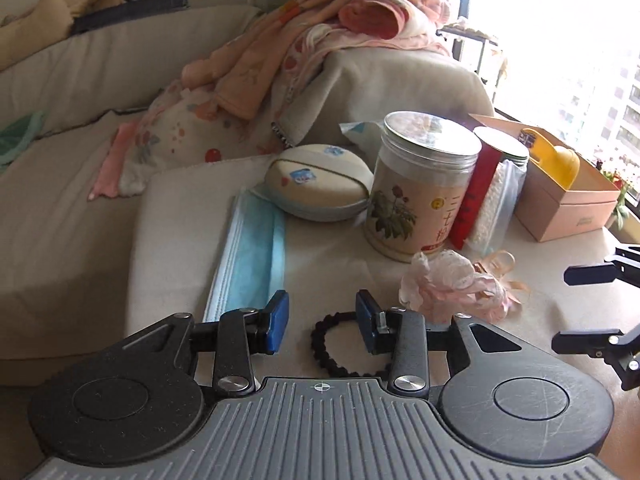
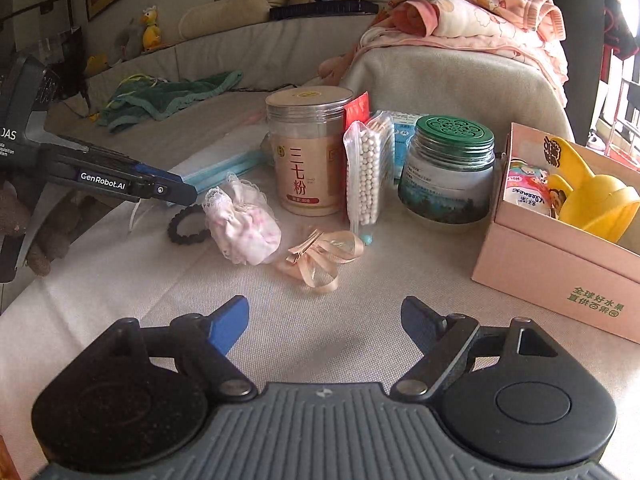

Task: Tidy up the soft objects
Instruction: 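Grasp the blue face mask with the left gripper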

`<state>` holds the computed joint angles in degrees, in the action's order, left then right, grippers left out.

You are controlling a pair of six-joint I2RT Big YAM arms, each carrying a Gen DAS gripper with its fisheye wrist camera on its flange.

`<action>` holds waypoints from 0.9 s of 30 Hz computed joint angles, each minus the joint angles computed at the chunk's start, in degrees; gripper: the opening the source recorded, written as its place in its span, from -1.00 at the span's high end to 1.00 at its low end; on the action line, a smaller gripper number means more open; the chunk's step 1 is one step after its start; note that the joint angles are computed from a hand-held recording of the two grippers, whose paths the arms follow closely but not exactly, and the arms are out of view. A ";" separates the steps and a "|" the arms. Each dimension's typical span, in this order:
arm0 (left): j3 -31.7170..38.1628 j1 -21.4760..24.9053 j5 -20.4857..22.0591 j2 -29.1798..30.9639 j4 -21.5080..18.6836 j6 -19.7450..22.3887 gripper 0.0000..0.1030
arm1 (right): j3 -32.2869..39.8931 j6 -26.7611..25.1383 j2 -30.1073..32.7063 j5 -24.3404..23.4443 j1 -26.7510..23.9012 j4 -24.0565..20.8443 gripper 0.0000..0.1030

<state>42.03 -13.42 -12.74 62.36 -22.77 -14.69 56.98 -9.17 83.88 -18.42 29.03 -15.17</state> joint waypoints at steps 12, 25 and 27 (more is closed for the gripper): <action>10.87 4.62 -4.70 14.23 -4.02 6.45 0.09 | -0.13 1.79 0.93 -3.56 -1.60 0.18 -0.63; 12.30 7.24 3.47 16.21 -3.12 3.77 -0.49 | 0.31 2.56 1.41 -4.76 -1.94 -0.41 -0.63; 11.40 7.44 3.18 15.65 -2.18 4.00 -0.51 | 0.33 2.48 1.41 -4.54 -1.87 -0.38 -0.63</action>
